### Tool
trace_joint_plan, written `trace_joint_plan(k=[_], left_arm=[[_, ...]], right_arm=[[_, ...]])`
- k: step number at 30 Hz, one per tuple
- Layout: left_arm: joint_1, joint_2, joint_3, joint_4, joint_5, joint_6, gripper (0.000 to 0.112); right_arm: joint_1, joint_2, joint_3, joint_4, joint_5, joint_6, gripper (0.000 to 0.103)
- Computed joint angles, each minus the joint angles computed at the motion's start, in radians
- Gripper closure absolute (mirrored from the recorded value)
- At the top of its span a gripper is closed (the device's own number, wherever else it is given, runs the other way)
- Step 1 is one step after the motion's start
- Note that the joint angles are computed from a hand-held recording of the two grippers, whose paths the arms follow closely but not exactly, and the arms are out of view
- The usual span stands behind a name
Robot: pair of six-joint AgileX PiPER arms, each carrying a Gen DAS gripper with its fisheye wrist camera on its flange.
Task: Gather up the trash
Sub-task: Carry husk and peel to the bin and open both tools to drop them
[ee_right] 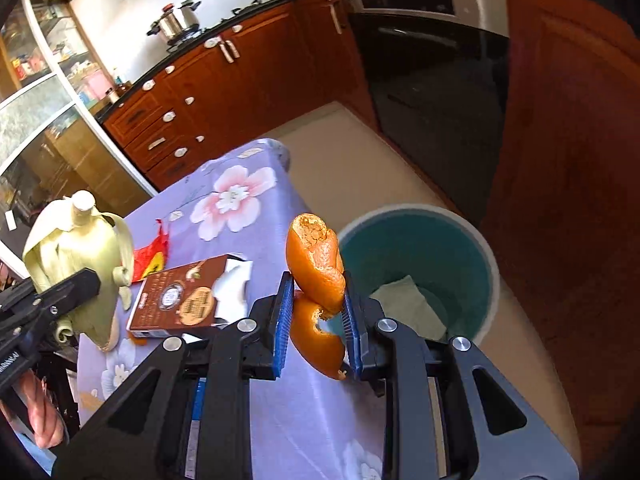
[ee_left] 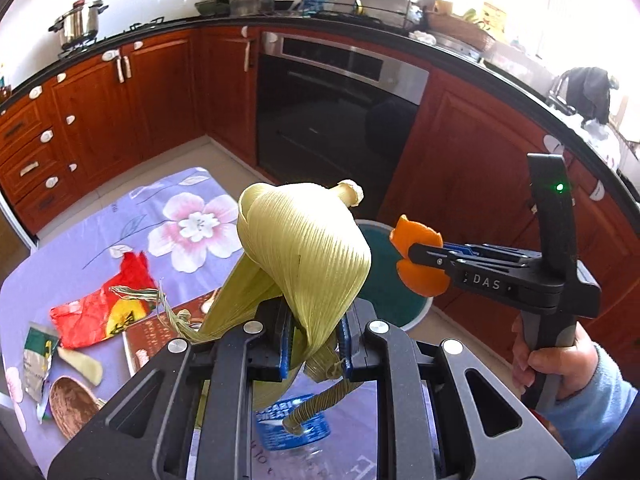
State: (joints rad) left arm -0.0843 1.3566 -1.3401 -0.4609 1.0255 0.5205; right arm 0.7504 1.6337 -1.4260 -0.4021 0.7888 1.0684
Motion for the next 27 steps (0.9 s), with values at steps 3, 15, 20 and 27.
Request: trace_joint_plan(k=[3, 15, 20, 27], left_arm=[[-0.105, 0.053, -0.028, 0.04, -0.026, -0.067, 0.094], [-0.29, 0.278, -0.146, 0.124, -0.07, -0.194, 0.094], [-0.307, 0.353, -0.192, 0.137, -0.064, -0.21, 0.094], [-0.321, 0.417, -0.233, 0.135, -0.052, -0.222, 0.094]], right_arm=[[-0.068, -0.03, 0.109, 0.035, -0.058, 0.001, 0.081], [-0.246, 0.07, 0.196, 0.303, -0.2, -0.277, 0.077], [-0.277, 0.099, 0.179, 0.344, -0.214, -0.333, 0.045], [-0.304, 0.089, 0.173, 0.35, -0.185, -0.311, 0.02]])
